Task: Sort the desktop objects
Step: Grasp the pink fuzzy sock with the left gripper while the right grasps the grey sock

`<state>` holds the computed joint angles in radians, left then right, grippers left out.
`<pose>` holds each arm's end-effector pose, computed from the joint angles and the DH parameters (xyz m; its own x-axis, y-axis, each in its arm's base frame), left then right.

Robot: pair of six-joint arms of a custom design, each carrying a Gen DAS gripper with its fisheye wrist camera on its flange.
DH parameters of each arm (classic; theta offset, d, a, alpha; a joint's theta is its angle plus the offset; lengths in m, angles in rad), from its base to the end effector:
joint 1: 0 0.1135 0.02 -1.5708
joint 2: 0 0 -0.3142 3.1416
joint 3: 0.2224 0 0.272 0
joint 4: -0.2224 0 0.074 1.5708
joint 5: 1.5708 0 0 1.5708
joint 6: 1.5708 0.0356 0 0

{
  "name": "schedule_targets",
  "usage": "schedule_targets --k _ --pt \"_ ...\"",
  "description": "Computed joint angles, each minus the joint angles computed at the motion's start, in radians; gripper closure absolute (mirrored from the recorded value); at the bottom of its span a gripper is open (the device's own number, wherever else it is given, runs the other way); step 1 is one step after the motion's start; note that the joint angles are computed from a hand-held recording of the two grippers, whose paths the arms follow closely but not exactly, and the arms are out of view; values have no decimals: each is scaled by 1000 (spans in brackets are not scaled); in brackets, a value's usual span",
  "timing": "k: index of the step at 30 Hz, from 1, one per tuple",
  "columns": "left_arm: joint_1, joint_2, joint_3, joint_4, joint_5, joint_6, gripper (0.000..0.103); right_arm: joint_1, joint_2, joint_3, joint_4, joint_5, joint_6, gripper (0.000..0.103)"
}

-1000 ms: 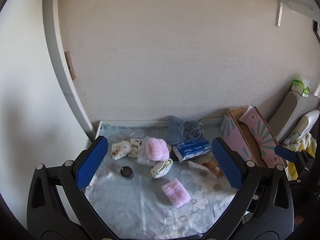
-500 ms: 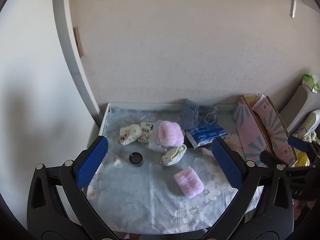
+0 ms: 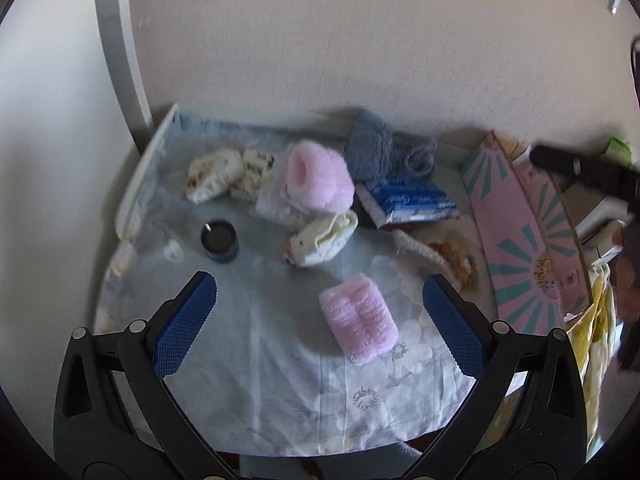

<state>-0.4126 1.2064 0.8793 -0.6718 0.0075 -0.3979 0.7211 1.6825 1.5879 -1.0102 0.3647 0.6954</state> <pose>0.2178 -0.0956 0.2865 -0.8669 -0.0435 -0.4965 0.0746 0.9736 -0.2155 0.2885 0.2367 0.3646 -0.8332 0.0645 -0.5491 0.0488 0.9979 0.0432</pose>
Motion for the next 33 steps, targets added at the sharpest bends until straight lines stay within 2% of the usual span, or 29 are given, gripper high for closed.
schedule_targets --k 5,8,12,14,20,22,23,24,25,27,33 --pt "-54 66 -91 110 10 -96 1 -91 107 8 95 -97 -146 0" --pt "-99 116 -118 158 -20 -165 2 -131 165 11 149 -158 -180 0" --pt "-147 164 -135 210 -44 -233 3 -167 261 43 169 -181 -191 4" --pt "-164 185 -140 228 -57 -256 6 -185 292 51 184 -230 -182 4" --pt "-171 238 -144 262 -25 -309 29 -219 351 54 219 -312 -144 13" --pt "-180 248 -152 272 -37 -308 42 -227 349 24 263 -350 -127 19" --pt "-190 248 -152 273 -52 -303 44 -230 348 8 283 -365 -119 31" --pt "-193 249 -153 277 -52 -296 55 -232 347 0 295 -376 -117 39" --pt "-197 251 -151 275 -55 -291 58 -236 353 9 290 -372 -123 43" --pt "-206 251 -150 274 -64 -282 60 -231 350 6 297 -342 -131 67" --pt "-212 200 -145 236 -78 -258 63 -234 288 -49 340 -343 -128 79"
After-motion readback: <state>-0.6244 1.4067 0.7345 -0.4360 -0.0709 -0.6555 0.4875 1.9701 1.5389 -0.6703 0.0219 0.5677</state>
